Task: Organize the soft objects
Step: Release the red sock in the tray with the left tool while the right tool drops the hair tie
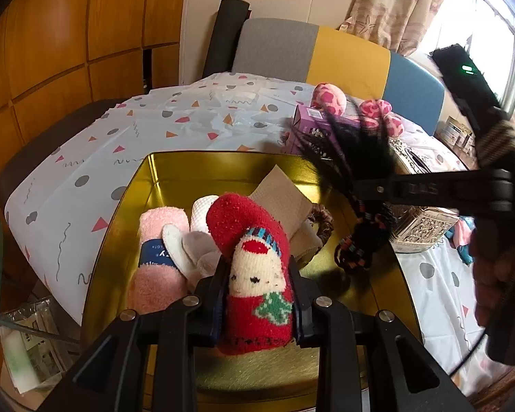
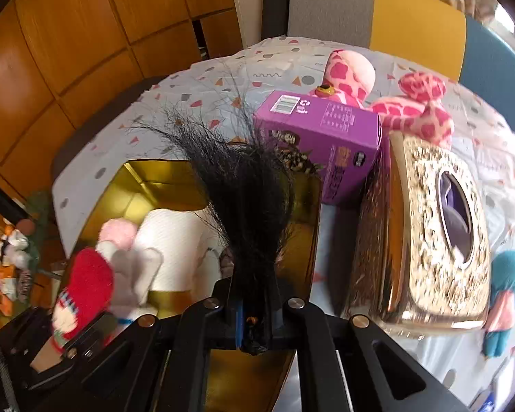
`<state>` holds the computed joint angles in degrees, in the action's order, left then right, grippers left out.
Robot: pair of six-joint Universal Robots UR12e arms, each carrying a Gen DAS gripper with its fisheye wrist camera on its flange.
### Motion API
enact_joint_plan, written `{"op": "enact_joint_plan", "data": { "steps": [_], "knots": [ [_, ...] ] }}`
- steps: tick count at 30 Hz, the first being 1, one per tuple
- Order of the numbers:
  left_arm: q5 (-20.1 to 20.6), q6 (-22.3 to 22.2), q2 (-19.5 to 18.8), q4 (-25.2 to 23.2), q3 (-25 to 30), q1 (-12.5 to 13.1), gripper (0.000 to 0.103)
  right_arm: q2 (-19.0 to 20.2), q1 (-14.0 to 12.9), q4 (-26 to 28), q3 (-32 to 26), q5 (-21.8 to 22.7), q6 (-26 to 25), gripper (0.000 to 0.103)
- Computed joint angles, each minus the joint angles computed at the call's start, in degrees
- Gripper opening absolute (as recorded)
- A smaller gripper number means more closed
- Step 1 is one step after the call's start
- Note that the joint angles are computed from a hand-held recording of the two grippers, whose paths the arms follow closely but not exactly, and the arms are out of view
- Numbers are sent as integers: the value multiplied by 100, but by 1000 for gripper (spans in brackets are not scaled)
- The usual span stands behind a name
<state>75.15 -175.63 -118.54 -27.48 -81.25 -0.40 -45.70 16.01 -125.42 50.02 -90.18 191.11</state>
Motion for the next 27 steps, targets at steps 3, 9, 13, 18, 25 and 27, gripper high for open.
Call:
{"op": "enact_joint_plan", "data": {
  "steps": [3, 9, 13, 18, 25, 27],
  "knots": [
    [-14, 7, -2, -3, 10, -4, 39, 149, 17, 190, -263, -219, 18, 14],
    [4, -21, -13, 11, 28, -2, 54, 180, -44, -65, -258, -101, 334, 30],
    [7, -95, -14, 10, 35, 5, 59, 117, -57, -326, -116, -66, 385, 32],
    [76, -114, 13, 114, -5, -7, 66, -47, -45, -619, 153, -111, 439, 32],
    [147, -187, 68, 264, -73, -5, 71, -288, 35, -1133, 583, -493, 256, 40],
    [175, -183, 84, 290, -89, -14, 73, -354, 54, -1259, 703, -575, 214, 40]
  ]
}}
